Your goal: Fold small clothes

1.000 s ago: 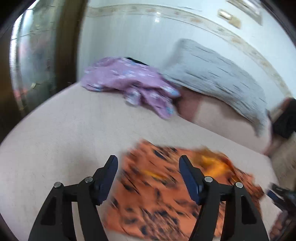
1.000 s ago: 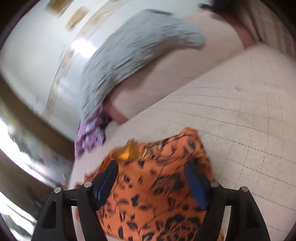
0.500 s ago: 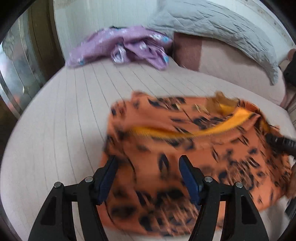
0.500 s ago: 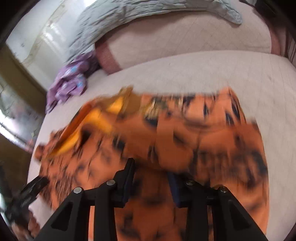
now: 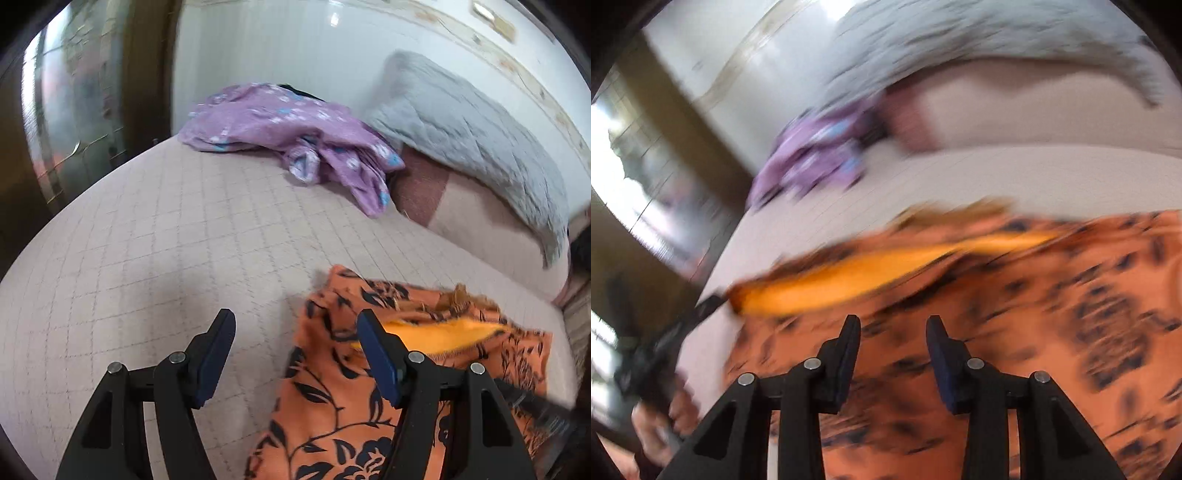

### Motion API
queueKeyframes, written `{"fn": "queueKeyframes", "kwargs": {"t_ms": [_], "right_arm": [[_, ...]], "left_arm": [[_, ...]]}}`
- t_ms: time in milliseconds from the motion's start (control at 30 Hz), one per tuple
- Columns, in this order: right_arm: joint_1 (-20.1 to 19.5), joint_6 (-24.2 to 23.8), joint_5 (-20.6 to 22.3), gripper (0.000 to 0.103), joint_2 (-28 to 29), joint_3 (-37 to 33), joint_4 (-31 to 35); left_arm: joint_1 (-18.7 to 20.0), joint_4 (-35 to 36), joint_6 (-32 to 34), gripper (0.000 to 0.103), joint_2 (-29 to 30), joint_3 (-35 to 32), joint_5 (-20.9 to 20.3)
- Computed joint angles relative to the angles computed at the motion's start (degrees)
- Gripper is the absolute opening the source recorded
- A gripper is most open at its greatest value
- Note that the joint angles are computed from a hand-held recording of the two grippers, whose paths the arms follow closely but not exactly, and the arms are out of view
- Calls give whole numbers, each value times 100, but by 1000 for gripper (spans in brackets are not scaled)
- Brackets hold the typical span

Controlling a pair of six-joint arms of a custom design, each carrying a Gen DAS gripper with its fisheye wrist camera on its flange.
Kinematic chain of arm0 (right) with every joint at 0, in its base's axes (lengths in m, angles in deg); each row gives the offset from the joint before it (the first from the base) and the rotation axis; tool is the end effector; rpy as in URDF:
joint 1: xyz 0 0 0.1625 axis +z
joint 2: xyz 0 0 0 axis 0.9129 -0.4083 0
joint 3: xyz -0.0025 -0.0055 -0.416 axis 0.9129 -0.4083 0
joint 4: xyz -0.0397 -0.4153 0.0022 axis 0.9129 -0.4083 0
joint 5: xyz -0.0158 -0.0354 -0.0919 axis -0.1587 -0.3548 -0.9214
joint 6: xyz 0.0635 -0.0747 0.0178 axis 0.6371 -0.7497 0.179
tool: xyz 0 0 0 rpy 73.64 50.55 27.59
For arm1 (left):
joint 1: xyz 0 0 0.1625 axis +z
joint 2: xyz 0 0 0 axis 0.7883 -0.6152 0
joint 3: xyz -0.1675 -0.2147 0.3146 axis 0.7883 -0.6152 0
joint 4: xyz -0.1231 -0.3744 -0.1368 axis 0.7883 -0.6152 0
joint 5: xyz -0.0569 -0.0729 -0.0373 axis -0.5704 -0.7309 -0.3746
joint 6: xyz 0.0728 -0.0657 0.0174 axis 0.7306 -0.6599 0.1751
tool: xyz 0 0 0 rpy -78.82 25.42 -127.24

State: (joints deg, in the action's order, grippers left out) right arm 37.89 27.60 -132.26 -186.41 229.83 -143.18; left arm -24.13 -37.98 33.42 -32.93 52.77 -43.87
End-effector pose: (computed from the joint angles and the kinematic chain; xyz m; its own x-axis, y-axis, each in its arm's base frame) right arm 0.1934 -0.3357 0.2778 -0.9573 -0.1471 0.2490 -0.2610 0.8103 -0.5247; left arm -0.3013 -0.4049 0.2592 -0.8281 -0.0686 -0.5564 0.3657 0.6862 -0.6288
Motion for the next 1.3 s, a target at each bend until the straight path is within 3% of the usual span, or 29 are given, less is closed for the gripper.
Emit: {"fn": "queueKeyframes", "kwargs": {"t_ms": [133, 267, 467, 633, 867, 1067, 1200, 1300], "right_arm": [[392, 74, -293, 41, 920, -234, 131], [568, 135, -596, 41, 1740, -637, -418], [426, 643, -719, 41, 2292, -1311, -1225], [322, 817, -641, 42, 2022, -1254, -1661], [41, 480, -909, 42, 449, -349, -984], [-414, 287, -1285, 41, -2016, 603, 400], [-889, 171, -1247, 42, -3469, 880, 1466], [-1442, 20, -831, 42, -4382, 1011, 2063]], "left_arm": [[9, 298, -441, 69, -300, 18, 170], [128, 430, -674, 69, -473, -1, 146], [313, 884, -730, 69, -366, -187, -39], [379, 975, -395, 69, -71, -333, -338], [79, 1051, -23, 69, 248, -269, -279], [-331, 838, 558, 70, 633, -101, -428], [-421, 829, 614, 71, 851, -77, -714], [-414, 1062, 388, 71, 1023, -115, -761]]}}
